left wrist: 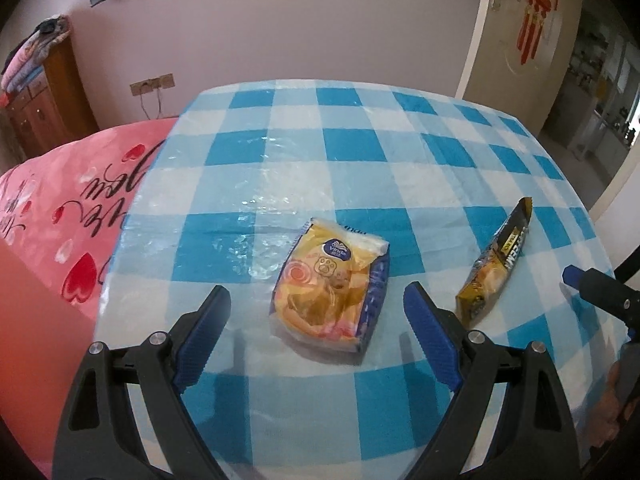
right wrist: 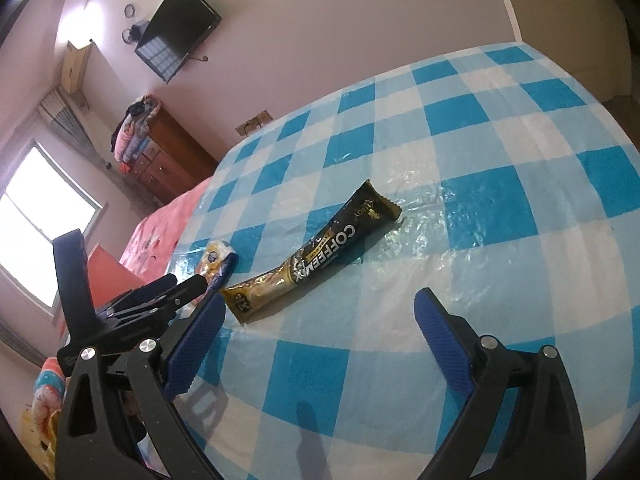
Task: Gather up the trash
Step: 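Move both tools back over the bread bag and coffee stick, then grasp the yellow bread bag with the left tool while the right tool grasps the COFFEEMIX stick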
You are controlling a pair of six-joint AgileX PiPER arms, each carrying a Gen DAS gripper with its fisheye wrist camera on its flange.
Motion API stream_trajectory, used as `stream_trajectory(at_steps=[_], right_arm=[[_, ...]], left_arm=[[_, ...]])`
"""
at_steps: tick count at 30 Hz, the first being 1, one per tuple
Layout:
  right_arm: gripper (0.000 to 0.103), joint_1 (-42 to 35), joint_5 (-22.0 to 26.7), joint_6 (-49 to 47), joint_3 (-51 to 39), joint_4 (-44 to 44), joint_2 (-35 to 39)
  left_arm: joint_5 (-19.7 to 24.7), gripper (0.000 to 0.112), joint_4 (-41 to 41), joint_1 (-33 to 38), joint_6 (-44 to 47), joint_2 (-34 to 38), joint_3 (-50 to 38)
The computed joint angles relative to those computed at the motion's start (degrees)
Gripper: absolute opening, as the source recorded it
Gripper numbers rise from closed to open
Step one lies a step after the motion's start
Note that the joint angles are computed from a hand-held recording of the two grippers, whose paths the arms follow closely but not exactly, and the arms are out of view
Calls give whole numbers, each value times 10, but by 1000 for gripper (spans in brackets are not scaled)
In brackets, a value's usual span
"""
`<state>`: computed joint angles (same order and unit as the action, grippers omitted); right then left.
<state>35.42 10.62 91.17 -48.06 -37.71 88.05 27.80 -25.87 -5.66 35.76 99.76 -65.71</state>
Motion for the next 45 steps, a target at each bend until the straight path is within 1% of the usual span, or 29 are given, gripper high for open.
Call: stream_trajectory(at_steps=[2,4,10,14,17,19,22,27,28,31,36,40,42,44,45], right_arm=[[94,-8,-2,-63,-9,56,10],[94,-11,2,-120,-20,104,20],[94,-16,30,-195,-58,156,44],[94,-25,36,-253,-81,199,58],[94,-25,47,-271,-98,205,69],[84,-26,47,-281,-104,212,75],[83,-33,39,-320,-108,256,86],[81,-34,42,-302,-120,236,96],[81,-35,44,-304,-124,236,99],[81,-37,56,-322,-145,244,112],[81,-37,94,-359,-197,244,145],[81,-37,115,-378,-231,240,167],[81,-32,131,-371,-251,221,180],[80,-26,153,-363,-273,199,194],[76,-21,168,-350,-284,179,201]], left_arm=[[4,89,6,-1,-1,12,-8],[4,89,-6,1,14,20,-13],[8,89,-29,4,32,34,-25],[10,87,-34,5,36,40,-30],[4,87,-32,2,37,41,-30],[1,87,-34,1,39,41,-29],[-5,86,-41,1,49,40,-24],[-33,79,-32,-8,53,35,-11],[-40,78,-34,-10,56,34,-7],[-52,71,-40,-10,57,31,-1],[-53,61,-63,-3,72,30,1],[-50,58,-85,4,83,29,2],[-50,54,-89,7,80,29,2],[-47,53,-101,10,85,30,1],[-47,53,-103,11,86,30,1]])
